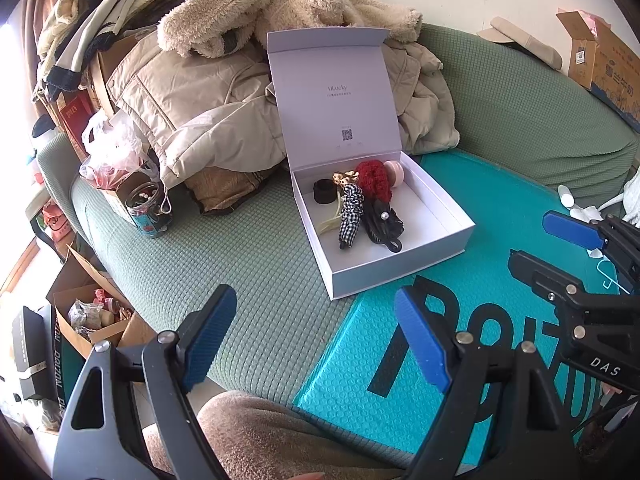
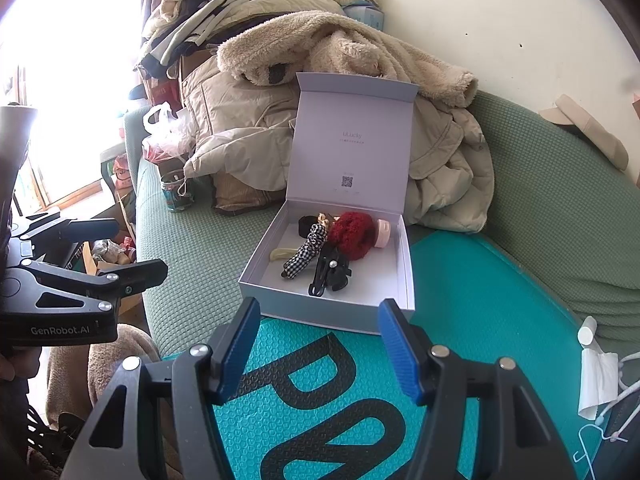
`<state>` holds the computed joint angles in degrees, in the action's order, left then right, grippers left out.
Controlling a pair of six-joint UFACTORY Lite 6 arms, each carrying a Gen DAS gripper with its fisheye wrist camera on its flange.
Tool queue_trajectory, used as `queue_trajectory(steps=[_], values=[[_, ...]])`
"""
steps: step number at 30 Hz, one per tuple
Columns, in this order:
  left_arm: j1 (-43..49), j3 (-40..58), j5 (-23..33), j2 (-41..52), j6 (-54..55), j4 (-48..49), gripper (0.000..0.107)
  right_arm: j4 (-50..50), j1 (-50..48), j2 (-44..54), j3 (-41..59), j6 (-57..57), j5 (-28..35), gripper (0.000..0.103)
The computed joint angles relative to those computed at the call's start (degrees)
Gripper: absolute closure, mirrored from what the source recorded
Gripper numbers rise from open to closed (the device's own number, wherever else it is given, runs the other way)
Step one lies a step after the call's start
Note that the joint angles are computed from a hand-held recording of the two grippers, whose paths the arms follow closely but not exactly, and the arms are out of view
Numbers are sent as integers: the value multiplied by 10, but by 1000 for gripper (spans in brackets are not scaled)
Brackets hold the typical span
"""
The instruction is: Organize objects
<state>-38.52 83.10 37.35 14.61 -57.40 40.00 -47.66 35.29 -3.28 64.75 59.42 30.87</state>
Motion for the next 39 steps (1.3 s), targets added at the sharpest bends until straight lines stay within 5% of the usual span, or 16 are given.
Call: queue_trajectory(steps=[39], values=[[-24, -28, 3, -9, -33, 11, 26, -2, 7, -25, -37, 12, -2, 41]])
